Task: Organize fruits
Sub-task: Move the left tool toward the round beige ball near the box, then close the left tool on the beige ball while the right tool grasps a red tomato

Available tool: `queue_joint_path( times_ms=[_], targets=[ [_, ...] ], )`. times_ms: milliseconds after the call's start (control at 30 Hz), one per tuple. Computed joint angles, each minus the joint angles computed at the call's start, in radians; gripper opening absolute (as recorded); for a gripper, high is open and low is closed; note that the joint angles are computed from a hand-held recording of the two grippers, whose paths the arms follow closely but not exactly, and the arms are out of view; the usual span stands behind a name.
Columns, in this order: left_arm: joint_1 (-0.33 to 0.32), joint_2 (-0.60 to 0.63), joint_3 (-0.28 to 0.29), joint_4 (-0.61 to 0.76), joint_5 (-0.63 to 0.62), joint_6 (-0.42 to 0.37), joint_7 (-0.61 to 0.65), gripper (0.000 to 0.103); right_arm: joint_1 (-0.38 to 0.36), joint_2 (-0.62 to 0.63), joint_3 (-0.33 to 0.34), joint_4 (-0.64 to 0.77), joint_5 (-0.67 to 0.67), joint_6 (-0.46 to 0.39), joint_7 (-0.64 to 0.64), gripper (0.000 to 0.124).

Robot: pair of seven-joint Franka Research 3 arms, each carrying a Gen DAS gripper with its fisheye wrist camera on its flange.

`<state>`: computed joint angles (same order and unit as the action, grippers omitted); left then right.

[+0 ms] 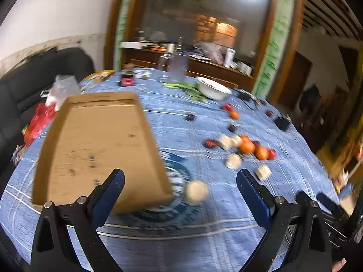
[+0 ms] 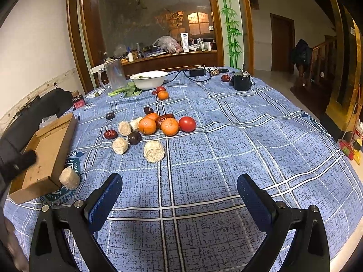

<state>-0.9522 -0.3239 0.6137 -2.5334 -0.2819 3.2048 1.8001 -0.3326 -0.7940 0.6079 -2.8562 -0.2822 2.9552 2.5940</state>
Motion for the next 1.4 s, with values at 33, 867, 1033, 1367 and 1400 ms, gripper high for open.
queue_joint_path(
  times_ms=[33,867,1033,1367,1400],
  targets=[
    [-0.009,-0.005,0.024,0.006,-0.009,-0.009,0.001,0.099,0.002,0.005,-0.005,0.001,0.000,0.003,-0.003,0.102],
    [-0.221,0.094,0.142,0.136,-0.281,-0.262,0.443,0.056,0.174,0.216,-0.248,0.084,0.108,0.034,-0.341,0.080],
    [-0.175,0.143,0.083,0.167,-0.324,-0.279,0.479,0.056,0.081,0.272,-0.252,0.149,0.080,0.012,-0.370,0.068],
    [-0.058,0.206,0.017,0.219,-0.405,-0.394,0.630,0.056,0.203,0.478,-0.458,0.276,0.107,0.017,-0.503,0.062],
    [-0.049,0.204,0.009,0.218,-0.414,-0.403,0.653,0.056,0.222,0.481,-0.471,0.272,0.124,0.027,-0.524,0.062]
  ],
)
